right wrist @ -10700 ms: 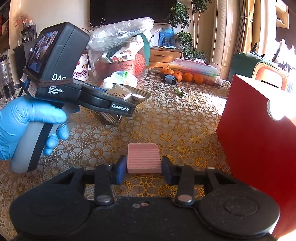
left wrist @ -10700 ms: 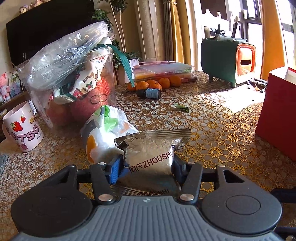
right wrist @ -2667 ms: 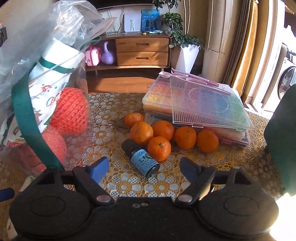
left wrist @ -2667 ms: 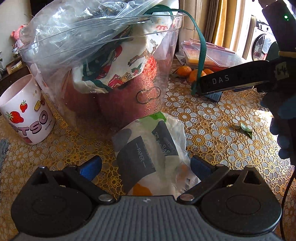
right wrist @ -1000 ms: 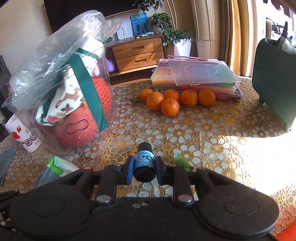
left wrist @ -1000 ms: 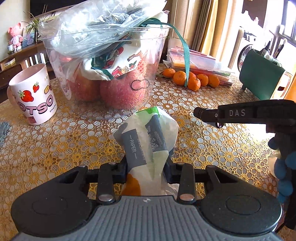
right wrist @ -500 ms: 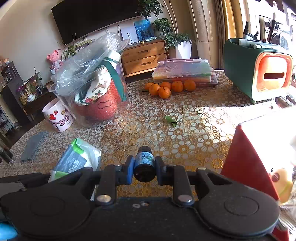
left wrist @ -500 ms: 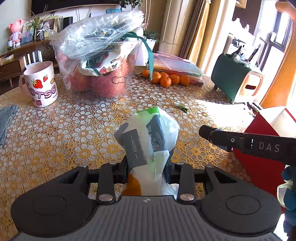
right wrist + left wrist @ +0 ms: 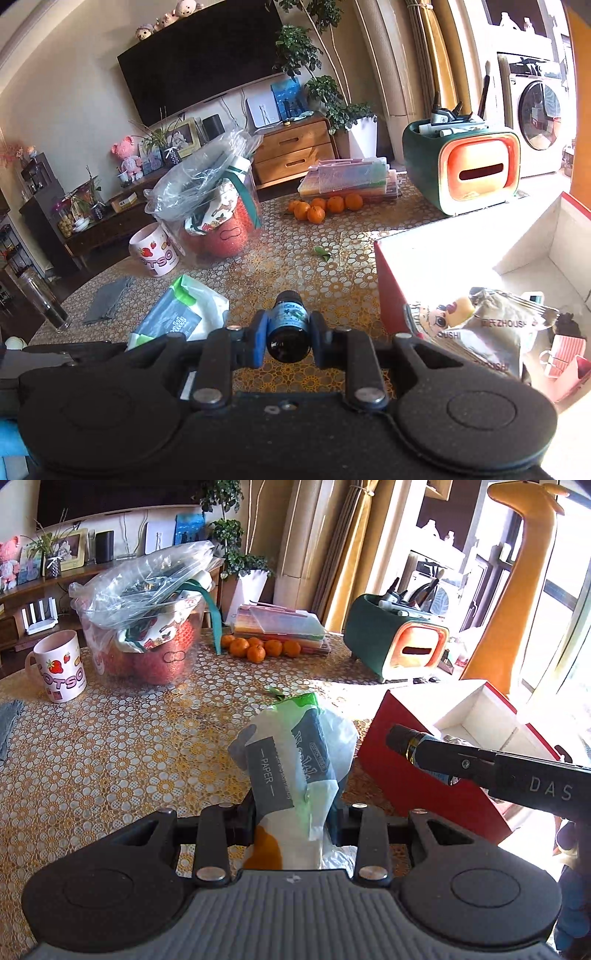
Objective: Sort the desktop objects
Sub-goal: 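Lift and carry the paper packet and bottle over the red box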
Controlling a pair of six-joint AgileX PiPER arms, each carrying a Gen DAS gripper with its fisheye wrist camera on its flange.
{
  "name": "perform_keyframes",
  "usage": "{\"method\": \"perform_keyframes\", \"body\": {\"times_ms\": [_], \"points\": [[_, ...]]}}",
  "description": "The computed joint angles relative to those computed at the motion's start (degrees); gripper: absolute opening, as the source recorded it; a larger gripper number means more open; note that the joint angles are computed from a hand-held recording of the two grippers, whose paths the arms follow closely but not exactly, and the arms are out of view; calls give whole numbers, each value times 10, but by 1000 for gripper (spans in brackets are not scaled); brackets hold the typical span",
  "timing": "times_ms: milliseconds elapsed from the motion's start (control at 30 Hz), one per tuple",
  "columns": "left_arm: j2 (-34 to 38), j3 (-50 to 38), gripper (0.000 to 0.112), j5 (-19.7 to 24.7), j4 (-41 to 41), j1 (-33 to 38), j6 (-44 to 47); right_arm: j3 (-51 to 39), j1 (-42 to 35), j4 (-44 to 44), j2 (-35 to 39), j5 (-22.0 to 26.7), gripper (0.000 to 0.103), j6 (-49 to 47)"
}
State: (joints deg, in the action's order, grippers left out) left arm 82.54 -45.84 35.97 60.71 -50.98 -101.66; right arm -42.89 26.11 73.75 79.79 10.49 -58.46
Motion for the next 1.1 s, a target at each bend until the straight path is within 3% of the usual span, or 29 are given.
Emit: {"method": "perform_keyframes", "body": {"times_ms": [300, 500, 867, 1100], "points": [[67, -115, 34, 58, -28, -98, 40, 80, -138, -19, -130, 95, 23, -28], [144, -225, 34, 65, -54, -118, 104, 95, -267, 1, -154, 173, 23, -95], [285, -421, 34, 67, -160, -97, 277, 67, -439, 53, -77, 255, 23, -228], [374, -563, 34, 102, -226, -62, 417, 13, -451, 78, 21, 238, 23, -274]]}}
